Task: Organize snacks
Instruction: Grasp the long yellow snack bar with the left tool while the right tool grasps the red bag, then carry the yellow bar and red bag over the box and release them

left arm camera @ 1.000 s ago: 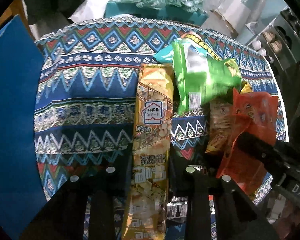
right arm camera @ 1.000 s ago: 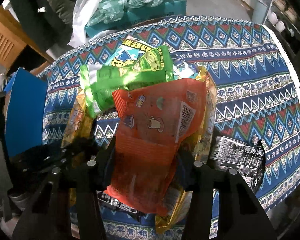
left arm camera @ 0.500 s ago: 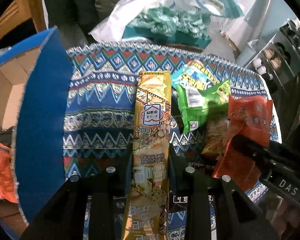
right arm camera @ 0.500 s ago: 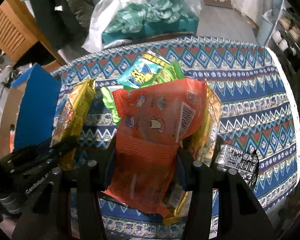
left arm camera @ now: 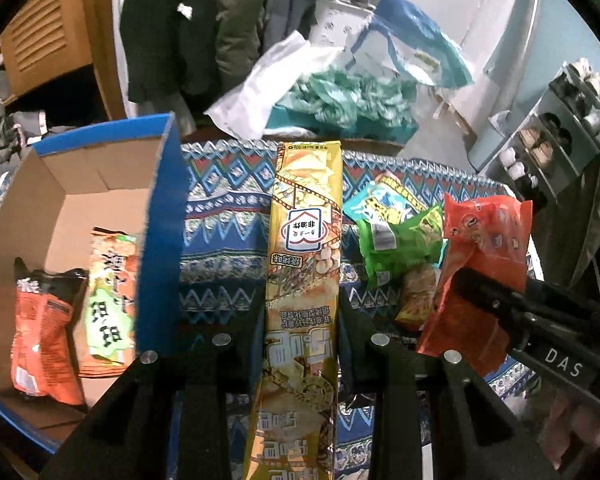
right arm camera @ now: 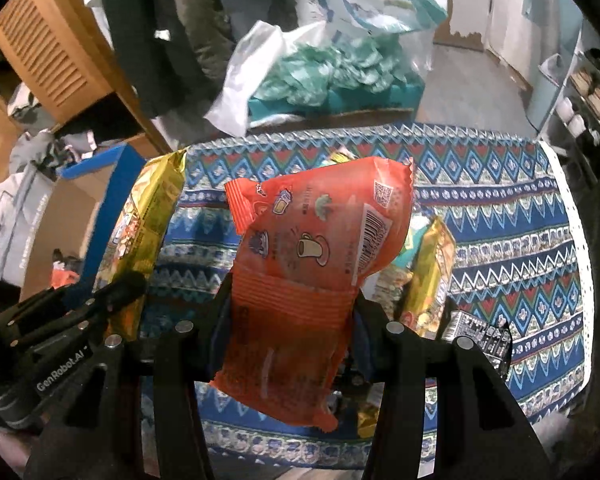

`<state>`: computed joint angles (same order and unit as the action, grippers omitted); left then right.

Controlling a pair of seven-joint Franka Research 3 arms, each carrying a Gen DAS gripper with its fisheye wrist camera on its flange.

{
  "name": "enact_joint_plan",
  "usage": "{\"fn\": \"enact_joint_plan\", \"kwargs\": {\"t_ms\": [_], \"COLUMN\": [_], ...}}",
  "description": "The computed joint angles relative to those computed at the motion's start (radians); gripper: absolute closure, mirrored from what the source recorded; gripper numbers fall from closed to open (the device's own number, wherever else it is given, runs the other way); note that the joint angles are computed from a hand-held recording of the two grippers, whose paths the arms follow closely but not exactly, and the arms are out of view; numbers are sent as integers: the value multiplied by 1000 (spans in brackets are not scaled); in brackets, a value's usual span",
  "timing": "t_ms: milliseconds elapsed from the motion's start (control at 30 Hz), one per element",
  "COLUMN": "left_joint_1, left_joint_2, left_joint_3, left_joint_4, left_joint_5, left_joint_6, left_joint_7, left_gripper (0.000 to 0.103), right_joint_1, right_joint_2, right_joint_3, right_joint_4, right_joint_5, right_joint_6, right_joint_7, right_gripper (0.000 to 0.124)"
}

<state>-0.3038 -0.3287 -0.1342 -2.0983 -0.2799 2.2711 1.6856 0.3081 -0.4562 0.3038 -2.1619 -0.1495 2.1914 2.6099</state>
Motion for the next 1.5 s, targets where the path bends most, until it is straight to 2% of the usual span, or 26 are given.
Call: {"fn": "enact_joint_plan", "kwargs": {"t_ms": [367, 667, 1100, 1500], "left_joint_1": [32, 51, 124, 199], "left_joint_2": [-60, -94, -106, -92], "left_joint_3": [44, 84, 135, 170], "left_joint_4": [1, -7, -19, -36], "left_joint_5": [-18, -34, -42, -23], "left_joint_6": [-4, 16, 23, 37], "left_joint_7": [7, 26, 31, 36], "left_gripper": [72, 72, 72, 72], "right_joint_1": [11, 52, 177, 315], "right_joint_2": [51, 164, 384, 602], "right_joint_3": [21, 22, -25, -100], "right_joint_4": [88, 211, 431, 680], "right_joint_5": [-44, -93, -130, -114], "right_joint_6": [15, 39, 61, 31], "right_joint_7": [1, -9, -44, -112], "right_gripper": [75, 75, 74, 74]}}
